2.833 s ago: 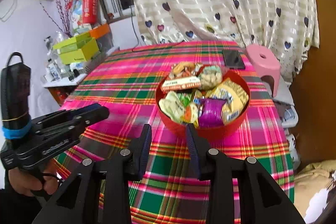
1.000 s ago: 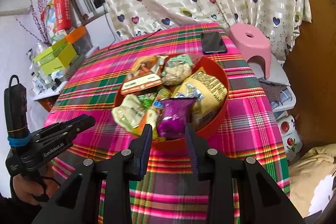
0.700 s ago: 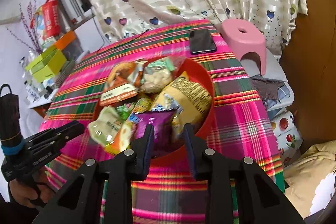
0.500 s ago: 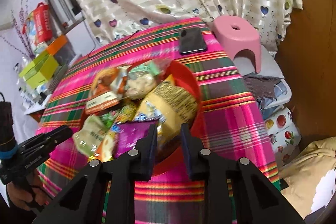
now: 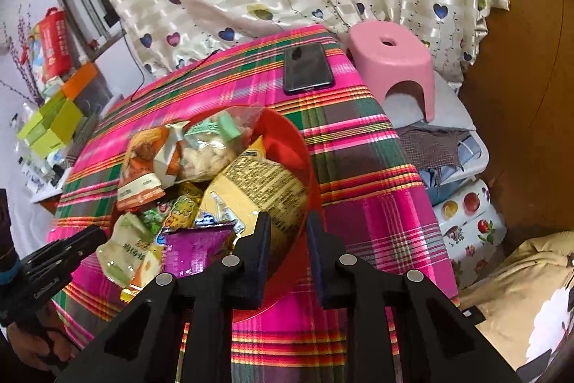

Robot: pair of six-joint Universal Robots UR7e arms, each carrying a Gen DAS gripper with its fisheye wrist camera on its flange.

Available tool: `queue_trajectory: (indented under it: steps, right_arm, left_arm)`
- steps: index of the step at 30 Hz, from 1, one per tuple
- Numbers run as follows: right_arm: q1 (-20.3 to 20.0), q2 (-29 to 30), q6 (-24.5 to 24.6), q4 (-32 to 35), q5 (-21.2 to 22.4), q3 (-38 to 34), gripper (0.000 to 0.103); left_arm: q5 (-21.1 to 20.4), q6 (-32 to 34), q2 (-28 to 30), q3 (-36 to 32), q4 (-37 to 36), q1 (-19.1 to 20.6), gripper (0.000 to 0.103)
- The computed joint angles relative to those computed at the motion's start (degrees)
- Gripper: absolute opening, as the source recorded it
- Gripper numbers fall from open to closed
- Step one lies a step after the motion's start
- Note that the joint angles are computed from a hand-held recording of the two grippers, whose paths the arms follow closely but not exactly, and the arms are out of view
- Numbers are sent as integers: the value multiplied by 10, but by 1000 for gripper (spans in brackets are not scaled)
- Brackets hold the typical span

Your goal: Organize snacks

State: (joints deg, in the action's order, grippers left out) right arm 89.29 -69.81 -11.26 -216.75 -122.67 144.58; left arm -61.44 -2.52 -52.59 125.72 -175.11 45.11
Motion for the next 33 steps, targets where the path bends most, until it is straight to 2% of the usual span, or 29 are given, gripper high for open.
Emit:
queue_trajectory:
  steps: [4, 6, 11, 18, 21, 29, 33]
  right_arm:
    - [5, 0, 8, -13, 7, 10, 20]
    - [9, 1, 9, -13, 7, 13, 20]
    - [28, 12, 9, -12, -6, 16, 22]
    - [46, 24, 14, -9, -13, 20, 25]
    - [57, 31, 16, -8, -21, 21, 28]
    - [92, 60, 16, 2, -41, 22, 46]
    - [98, 68, 23, 10, -45, 22, 47]
  left_arm:
    - [11, 0, 0, 5, -4, -5, 24]
    - [2, -5, -4, 5, 3, -2, 24]
    - [20, -17, -4, 6, 22, -9, 24]
    - [23, -11, -6, 17, 9, -24, 24]
    - [18, -7, -8, 22, 5, -27, 24]
    - [34, -19, -13, 33, 16, -46, 24]
    - [29, -17, -14, 38, 17, -51, 24]
